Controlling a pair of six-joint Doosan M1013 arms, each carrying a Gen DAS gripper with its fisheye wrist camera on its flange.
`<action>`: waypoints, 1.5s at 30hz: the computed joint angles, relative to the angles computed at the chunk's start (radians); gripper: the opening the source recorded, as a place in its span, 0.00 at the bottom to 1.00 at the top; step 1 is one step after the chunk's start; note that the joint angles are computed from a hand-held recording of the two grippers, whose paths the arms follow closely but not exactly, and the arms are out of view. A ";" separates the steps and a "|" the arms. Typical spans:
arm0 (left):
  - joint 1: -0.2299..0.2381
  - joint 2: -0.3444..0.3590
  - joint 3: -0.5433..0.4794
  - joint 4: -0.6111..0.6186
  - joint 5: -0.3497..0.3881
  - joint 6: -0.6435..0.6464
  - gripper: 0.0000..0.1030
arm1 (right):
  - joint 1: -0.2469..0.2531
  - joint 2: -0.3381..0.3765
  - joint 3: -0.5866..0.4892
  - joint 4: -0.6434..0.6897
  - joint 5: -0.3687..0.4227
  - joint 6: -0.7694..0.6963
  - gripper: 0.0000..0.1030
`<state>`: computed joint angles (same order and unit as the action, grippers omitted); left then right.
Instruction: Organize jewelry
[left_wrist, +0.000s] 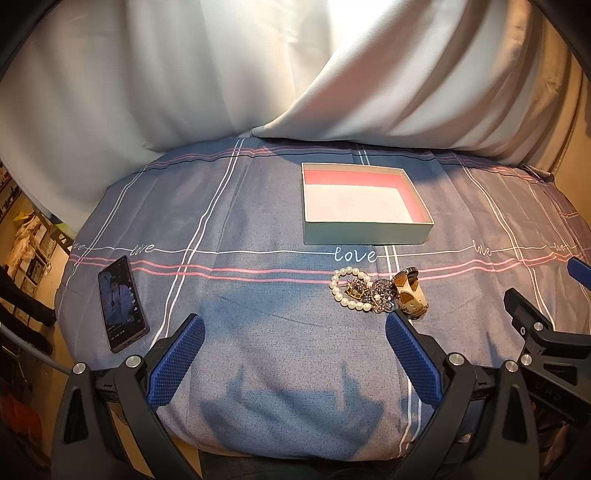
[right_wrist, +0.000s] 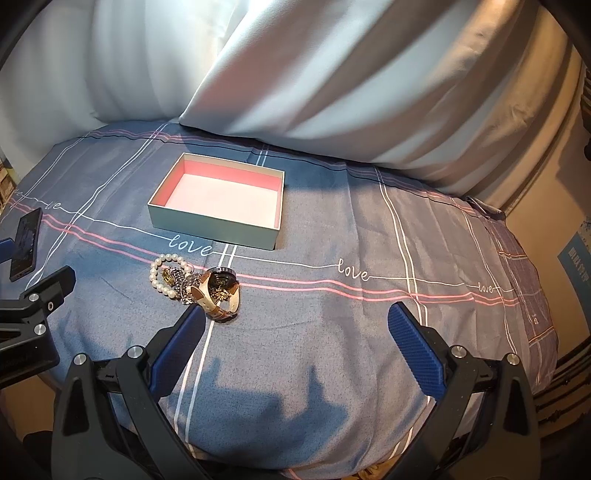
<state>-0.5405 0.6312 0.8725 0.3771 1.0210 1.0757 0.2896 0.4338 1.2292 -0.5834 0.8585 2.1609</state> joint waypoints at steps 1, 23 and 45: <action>0.000 0.000 0.001 0.000 0.001 -0.001 0.94 | 0.001 -0.001 0.001 -0.001 -0.001 0.000 0.95; 0.005 0.006 -0.012 -0.017 0.009 -0.001 0.94 | -0.001 0.001 -0.004 0.004 0.006 -0.007 0.95; 0.011 0.017 -0.028 -0.080 0.023 0.049 0.94 | -0.003 0.004 -0.010 0.013 0.009 -0.014 0.95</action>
<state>-0.5296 0.6483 0.8444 0.2968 1.0437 1.1249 0.2866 0.4373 1.2188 -0.5709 0.8677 2.1465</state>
